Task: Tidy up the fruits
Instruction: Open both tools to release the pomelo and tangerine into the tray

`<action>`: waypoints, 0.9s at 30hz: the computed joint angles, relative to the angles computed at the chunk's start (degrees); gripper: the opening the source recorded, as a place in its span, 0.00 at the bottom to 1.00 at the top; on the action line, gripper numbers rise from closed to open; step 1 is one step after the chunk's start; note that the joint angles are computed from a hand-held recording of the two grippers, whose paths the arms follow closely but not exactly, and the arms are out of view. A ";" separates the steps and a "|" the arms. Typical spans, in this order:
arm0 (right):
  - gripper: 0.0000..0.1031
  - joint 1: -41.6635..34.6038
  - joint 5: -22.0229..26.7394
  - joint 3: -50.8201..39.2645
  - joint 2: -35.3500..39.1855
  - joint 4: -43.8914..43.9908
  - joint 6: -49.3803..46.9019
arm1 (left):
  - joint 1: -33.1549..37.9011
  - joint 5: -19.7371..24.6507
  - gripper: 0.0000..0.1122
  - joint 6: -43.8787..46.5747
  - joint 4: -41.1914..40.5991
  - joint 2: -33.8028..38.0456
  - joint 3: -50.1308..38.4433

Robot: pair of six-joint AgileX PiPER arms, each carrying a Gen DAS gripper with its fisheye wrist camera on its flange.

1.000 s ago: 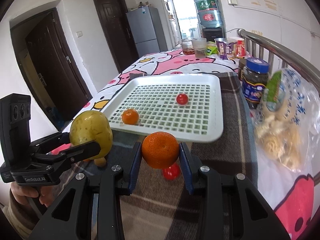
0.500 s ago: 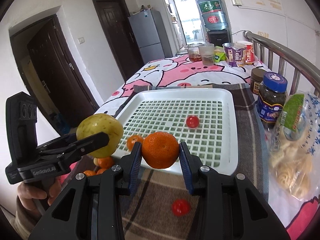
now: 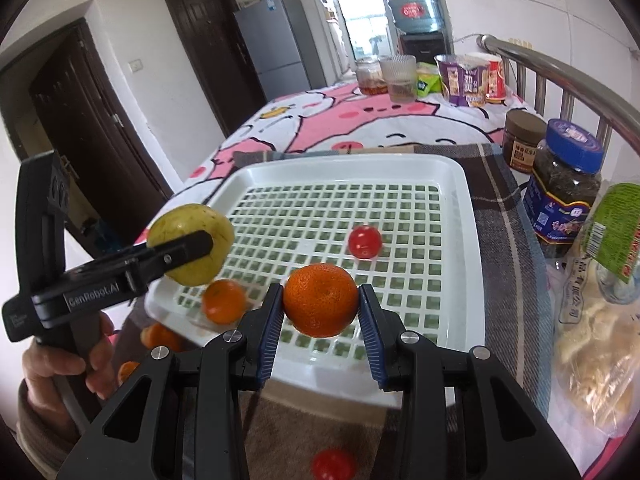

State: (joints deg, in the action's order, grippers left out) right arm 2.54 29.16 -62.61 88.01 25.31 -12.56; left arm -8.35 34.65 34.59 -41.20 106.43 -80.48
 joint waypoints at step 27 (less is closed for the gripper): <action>0.80 -1.01 -2.33 1.82 -0.42 -1.11 3.71 | 2.89 -2.43 0.87 3.54 -7.21 -6.85 4.56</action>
State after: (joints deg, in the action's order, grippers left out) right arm 1.53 26.82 -60.79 87.59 24.20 -8.85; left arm -5.47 32.22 38.13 -48.41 99.58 -75.92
